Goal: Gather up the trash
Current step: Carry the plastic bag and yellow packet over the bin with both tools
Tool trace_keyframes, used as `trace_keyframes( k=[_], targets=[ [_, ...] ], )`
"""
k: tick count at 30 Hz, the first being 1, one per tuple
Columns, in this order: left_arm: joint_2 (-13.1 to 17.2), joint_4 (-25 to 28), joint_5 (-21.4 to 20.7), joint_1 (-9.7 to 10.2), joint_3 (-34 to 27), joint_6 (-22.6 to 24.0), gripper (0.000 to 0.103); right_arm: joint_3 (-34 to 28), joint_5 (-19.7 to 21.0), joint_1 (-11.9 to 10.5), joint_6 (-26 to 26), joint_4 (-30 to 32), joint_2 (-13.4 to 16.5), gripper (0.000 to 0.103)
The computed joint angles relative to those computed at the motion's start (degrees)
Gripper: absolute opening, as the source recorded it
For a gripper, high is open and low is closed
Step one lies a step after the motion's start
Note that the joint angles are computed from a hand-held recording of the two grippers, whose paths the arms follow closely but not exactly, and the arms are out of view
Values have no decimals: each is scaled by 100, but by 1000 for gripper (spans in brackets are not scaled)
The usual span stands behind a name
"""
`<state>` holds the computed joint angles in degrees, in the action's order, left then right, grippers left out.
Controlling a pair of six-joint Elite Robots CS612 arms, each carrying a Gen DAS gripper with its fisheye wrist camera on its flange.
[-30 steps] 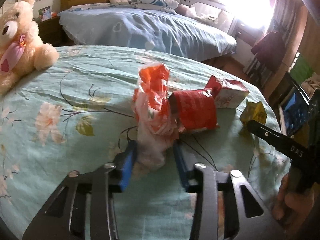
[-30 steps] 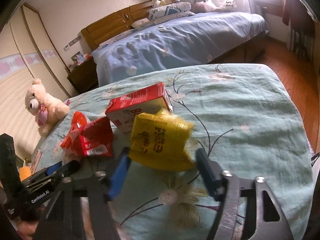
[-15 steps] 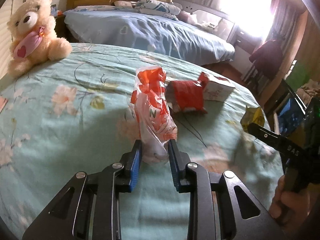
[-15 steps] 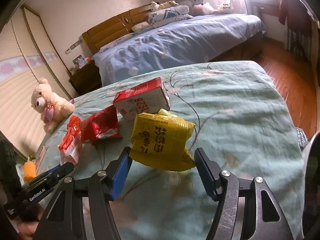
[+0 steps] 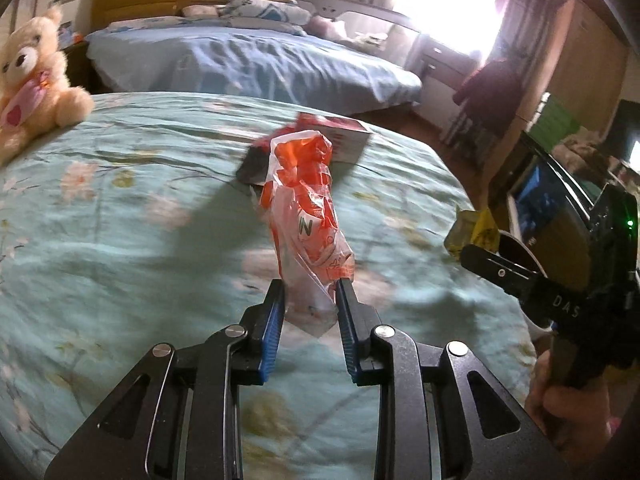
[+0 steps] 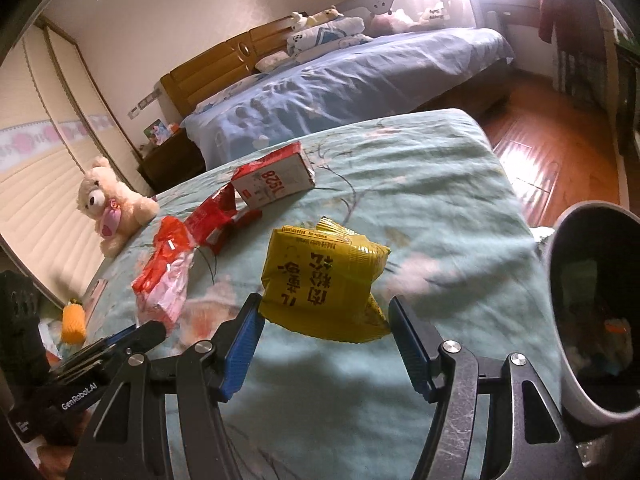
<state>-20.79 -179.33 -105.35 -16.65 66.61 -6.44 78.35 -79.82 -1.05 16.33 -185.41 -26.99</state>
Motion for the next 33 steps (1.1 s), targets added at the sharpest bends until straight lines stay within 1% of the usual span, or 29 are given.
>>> trace_keyframes(
  k=[8, 18, 33],
  targets=[
    [-124, -153, -190, -163, 244, 245, 25, 505, -88, -87, 186, -401, -188, 65],
    [-193, -123, -374, -348, 366, 521, 25, 1000, -231, -232, 448, -754, -364, 65],
    [-226, 41, -457, -576, 352, 914, 25, 1445, -446, -457, 770, -1125, -519, 65]
  ],
)
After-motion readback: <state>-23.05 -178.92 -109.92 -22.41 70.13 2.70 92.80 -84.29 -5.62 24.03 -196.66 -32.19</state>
